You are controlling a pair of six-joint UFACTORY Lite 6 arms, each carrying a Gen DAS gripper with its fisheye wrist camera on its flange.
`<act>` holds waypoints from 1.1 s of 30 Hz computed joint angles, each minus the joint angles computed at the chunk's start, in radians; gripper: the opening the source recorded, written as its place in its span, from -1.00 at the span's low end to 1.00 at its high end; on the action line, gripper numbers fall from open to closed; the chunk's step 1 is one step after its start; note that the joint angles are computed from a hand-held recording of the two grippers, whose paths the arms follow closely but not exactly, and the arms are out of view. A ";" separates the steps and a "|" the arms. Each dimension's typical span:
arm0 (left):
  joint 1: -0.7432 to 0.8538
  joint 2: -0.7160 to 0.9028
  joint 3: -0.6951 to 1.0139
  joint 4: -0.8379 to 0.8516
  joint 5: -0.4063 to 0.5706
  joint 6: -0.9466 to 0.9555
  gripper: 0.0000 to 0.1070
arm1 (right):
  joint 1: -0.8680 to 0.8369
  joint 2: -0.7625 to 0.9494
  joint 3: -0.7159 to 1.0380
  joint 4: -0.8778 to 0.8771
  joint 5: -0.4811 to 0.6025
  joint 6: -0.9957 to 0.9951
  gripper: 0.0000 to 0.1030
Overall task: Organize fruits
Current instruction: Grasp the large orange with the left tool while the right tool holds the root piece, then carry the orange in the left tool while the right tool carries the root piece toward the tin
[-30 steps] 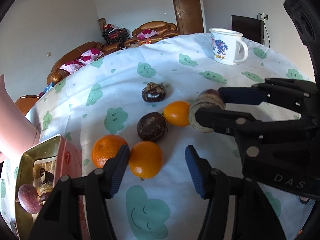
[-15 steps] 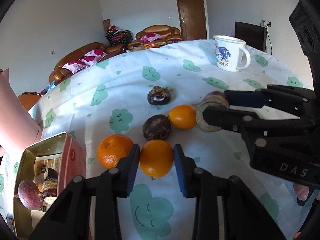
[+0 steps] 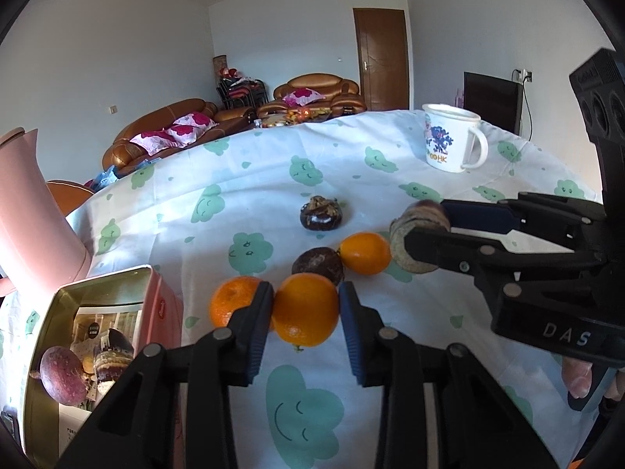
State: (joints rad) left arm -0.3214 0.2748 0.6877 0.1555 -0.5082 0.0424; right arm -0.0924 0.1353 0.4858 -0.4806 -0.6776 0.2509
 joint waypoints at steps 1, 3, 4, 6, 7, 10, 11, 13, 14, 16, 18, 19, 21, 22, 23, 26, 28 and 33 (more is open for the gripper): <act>0.005 -0.004 -0.006 0.007 -0.010 -0.008 -0.33 | -0.001 -0.004 -0.005 -0.001 -0.007 -0.003 -0.18; 0.014 -0.012 -0.016 0.024 -0.024 -0.026 -0.33 | -0.002 -0.012 -0.014 -0.004 -0.018 -0.006 -0.18; 0.018 -0.015 -0.019 0.029 -0.030 -0.033 -0.33 | -0.003 -0.015 -0.018 -0.006 -0.024 -0.007 -0.18; 0.021 -0.020 -0.025 0.033 -0.039 -0.039 -0.33 | -0.003 -0.022 -0.028 -0.006 -0.036 -0.013 -0.18; 0.022 -0.022 -0.028 0.034 -0.044 -0.040 -0.33 | -0.003 -0.026 -0.032 -0.005 -0.042 -0.017 -0.18; 0.027 -0.032 -0.042 0.032 -0.062 -0.040 -0.33 | -0.005 -0.034 -0.043 -0.006 -0.056 -0.024 -0.18; 0.029 -0.036 -0.047 0.031 -0.069 -0.040 -0.33 | -0.005 -0.037 -0.046 -0.006 -0.060 -0.025 -0.18; 0.032 -0.043 -0.058 0.030 -0.084 -0.039 -0.33 | -0.005 -0.041 -0.051 -0.005 -0.068 -0.029 -0.18; 0.032 -0.048 -0.065 0.025 -0.092 -0.035 -0.33 | -0.004 -0.044 -0.055 -0.002 -0.071 -0.031 -0.18; 0.031 -0.056 -0.076 0.016 -0.105 -0.029 -0.33 | -0.006 -0.049 -0.062 -0.002 -0.079 -0.035 -0.18; 0.033 -0.061 -0.083 0.018 -0.116 -0.030 -0.33 | -0.007 -0.057 -0.071 -0.001 -0.090 -0.040 -0.18; 0.033 -0.063 -0.086 0.017 -0.119 -0.029 -0.33 | -0.007 -0.060 -0.075 0.000 -0.095 -0.043 -0.18; 0.034 -0.069 -0.093 0.014 -0.128 -0.028 -0.33 | -0.007 -0.063 -0.081 0.004 -0.104 -0.051 -0.18; 0.037 -0.072 -0.098 0.016 -0.135 -0.030 -0.33 | -0.007 -0.066 -0.085 0.005 -0.107 -0.054 -0.18; 0.040 -0.075 -0.102 0.021 -0.140 -0.035 -0.33 | -0.005 -0.069 -0.089 0.009 -0.109 -0.058 -0.18; 0.046 -0.087 -0.116 0.021 -0.158 -0.039 -0.33 | 0.000 -0.076 -0.097 0.020 -0.116 -0.068 -0.18; 0.050 -0.094 -0.126 0.024 -0.171 -0.043 -0.33 | -0.001 -0.083 -0.107 0.023 -0.126 -0.074 -0.18; 0.056 -0.104 -0.141 0.028 -0.192 -0.048 -0.33 | -0.002 -0.097 -0.124 0.029 -0.144 -0.084 -0.18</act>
